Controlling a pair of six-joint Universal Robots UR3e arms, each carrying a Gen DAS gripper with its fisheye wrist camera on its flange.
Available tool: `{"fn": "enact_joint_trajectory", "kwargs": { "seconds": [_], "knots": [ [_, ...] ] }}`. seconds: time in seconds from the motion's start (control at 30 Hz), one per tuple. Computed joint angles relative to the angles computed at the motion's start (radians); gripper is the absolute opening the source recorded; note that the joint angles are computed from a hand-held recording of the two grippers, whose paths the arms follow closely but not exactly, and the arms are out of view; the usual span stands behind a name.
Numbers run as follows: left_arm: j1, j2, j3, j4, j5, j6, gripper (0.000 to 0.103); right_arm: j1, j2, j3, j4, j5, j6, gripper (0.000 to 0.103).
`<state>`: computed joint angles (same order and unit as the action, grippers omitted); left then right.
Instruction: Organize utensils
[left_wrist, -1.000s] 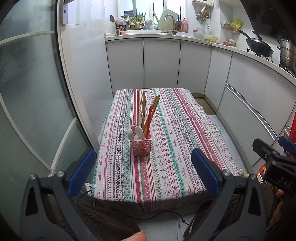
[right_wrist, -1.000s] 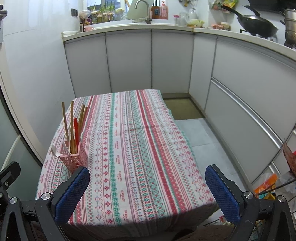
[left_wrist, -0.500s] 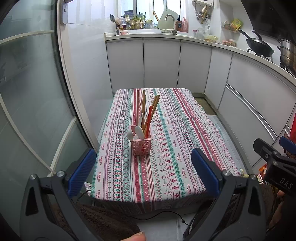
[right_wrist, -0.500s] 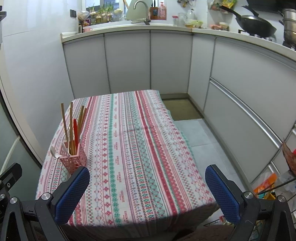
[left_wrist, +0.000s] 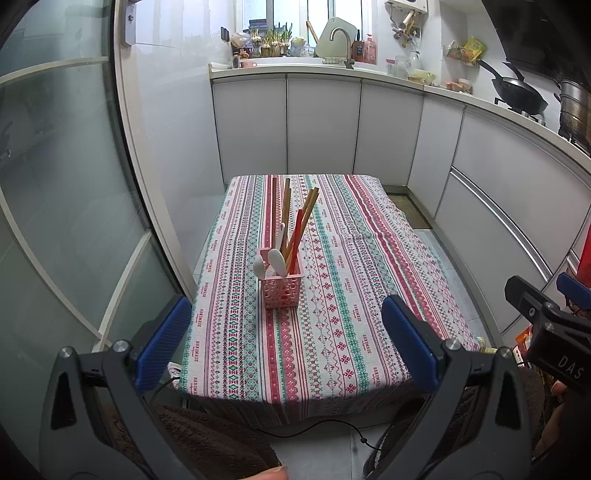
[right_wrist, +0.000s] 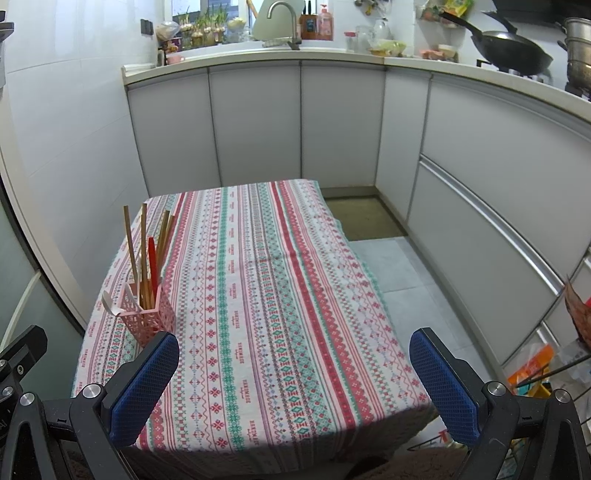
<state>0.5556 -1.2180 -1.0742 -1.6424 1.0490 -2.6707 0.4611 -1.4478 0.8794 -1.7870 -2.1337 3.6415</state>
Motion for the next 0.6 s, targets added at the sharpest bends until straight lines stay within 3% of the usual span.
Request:
{"fn": "enact_joint_trajectory", "kwargs": {
  "seconds": [0.6],
  "knots": [
    [-0.027, -0.031, -0.004, 0.001, -0.001, 0.005, 0.102, -0.006, 0.023, -0.012, -0.003, 0.02, -0.014, 0.102]
  ]
}}
